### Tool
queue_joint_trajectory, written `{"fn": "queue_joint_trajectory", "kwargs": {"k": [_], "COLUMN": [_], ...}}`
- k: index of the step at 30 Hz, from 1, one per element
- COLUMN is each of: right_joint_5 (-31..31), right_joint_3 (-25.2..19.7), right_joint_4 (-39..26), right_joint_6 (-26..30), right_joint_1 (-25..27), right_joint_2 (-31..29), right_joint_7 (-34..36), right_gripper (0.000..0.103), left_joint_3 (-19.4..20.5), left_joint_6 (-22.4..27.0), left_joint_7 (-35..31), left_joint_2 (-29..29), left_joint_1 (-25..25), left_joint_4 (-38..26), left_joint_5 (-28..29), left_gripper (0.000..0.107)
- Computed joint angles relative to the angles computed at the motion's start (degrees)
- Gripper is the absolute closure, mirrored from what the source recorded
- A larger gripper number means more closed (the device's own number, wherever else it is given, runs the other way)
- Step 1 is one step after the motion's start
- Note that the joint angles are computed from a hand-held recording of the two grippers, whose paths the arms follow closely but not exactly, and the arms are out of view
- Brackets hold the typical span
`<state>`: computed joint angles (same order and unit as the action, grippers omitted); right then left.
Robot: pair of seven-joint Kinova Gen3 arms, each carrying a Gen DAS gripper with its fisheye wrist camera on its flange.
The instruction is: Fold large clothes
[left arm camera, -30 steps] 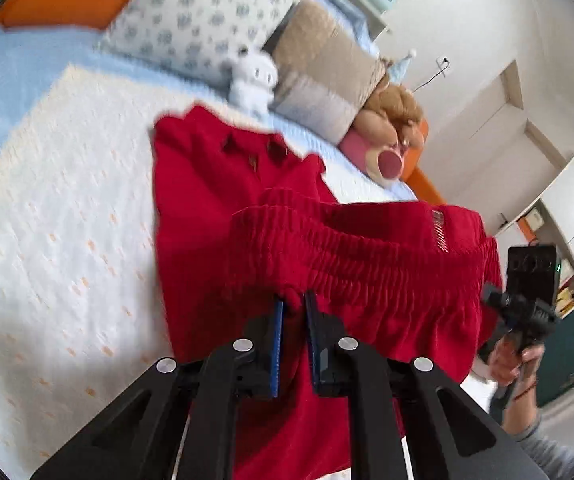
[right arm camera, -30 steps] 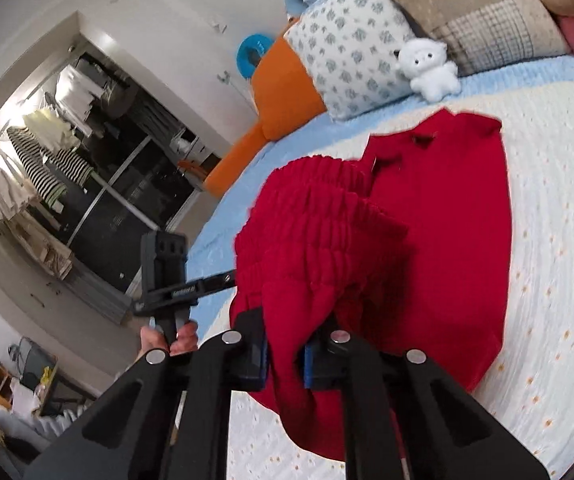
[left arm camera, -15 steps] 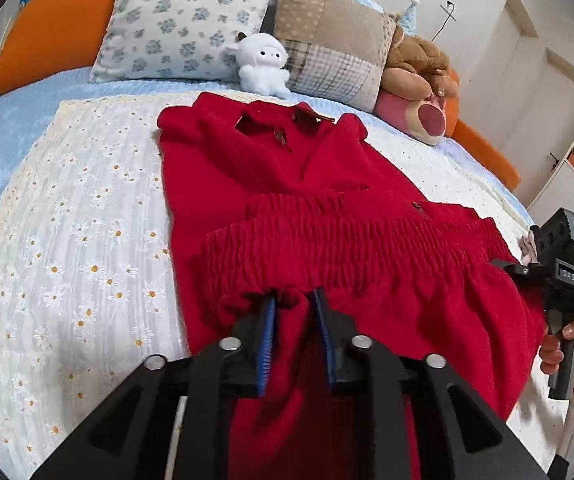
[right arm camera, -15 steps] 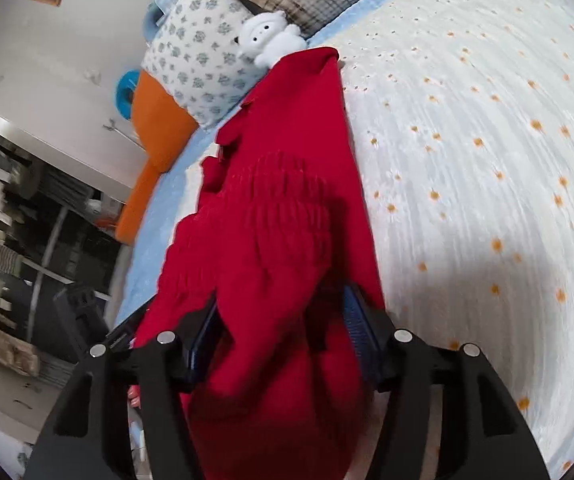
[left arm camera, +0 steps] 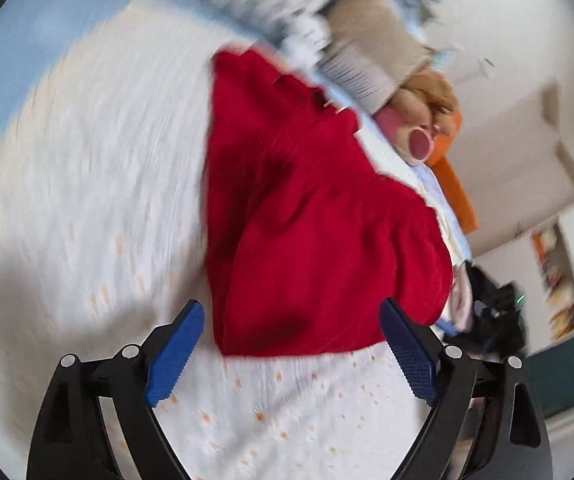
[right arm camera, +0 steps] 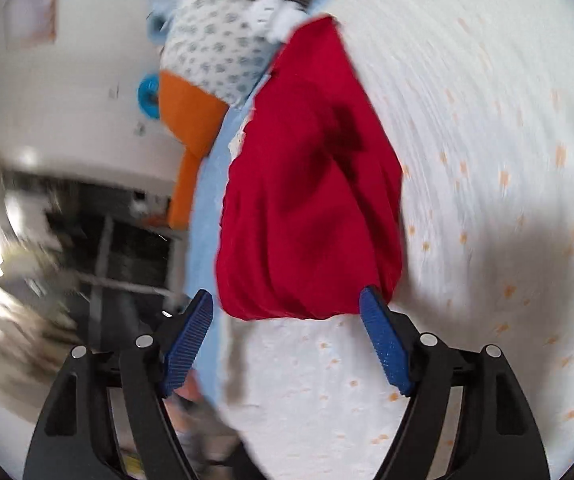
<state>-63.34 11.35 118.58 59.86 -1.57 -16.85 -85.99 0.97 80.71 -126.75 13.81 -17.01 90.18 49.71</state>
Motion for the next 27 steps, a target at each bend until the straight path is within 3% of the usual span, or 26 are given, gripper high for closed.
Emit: {"fn": "queue_joint_trajectory", "kwargs": {"k": [4, 10, 15, 17, 18, 21, 23, 25, 27], "right_joint_5": [-4.38, 2.28, 2.07, -0.08, -1.48, -3.75, -3.9, -4.04, -4.85], "right_joint_3": [1.45, -1.63, -0.17, -0.77, 0.09, -0.63, -1.53, -1.92, -1.5], "right_joint_4": [3.14, -1.29, -0.58, 1.14, 1.92, 1.9, 1.07, 0.64, -1.18], "right_joint_6": [-1.66, 0.42, 4.03, 1.74, 1.07, -0.35, -0.67, -0.83, 0.39], "right_joint_1": [-0.26, 2.18, 1.78, 2.8, 2.26, 2.37, 2.39, 2.68, 2.84], "right_joint_2": [0.34, 1.19, 2.35, 2.33, 2.52, 4.4, 5.7, 5.49, 5.76], "right_joint_7": [0.66, -7.24, -9.36, -7.52, -6.15, -3.82, -2.86, -2.51, -1.38], "right_gripper": [0.024, 0.026, 0.024, 0.027, 0.029, 0.038, 0.057, 0.067, 0.073], "left_joint_3": [-0.05, 1.34, 1.37, 1.26, 1.36, 1.53, 1.73, 2.16, 2.99], "left_joint_6": [-1.04, -2.23, -0.7, -0.69, -0.62, -1.2, -1.37, 0.65, 3.84], "left_joint_7": [2.68, 1.43, 2.03, 2.35, 2.69, 4.61, 5.85, 6.67, 8.09], "left_joint_2": [3.44, 5.3, 6.55, 6.75, 6.84, 7.01, 7.4, 8.77, 11.36], "left_joint_1": [-0.53, -1.4, -2.54, -2.86, -2.91, -2.22, -2.01, -3.5, -5.15], "left_joint_4": [4.29, 7.18, 7.24, 6.94, 6.85, 5.76, 5.07, 4.82, 3.52], "left_joint_5": [2.81, 7.11, 9.11, 9.47, 9.86, 9.29, 9.25, 11.94, 15.43], "left_gripper": [0.017, 0.017, 0.017, 0.025, 0.034, 0.045, 0.056, 0.075, 0.081]}}
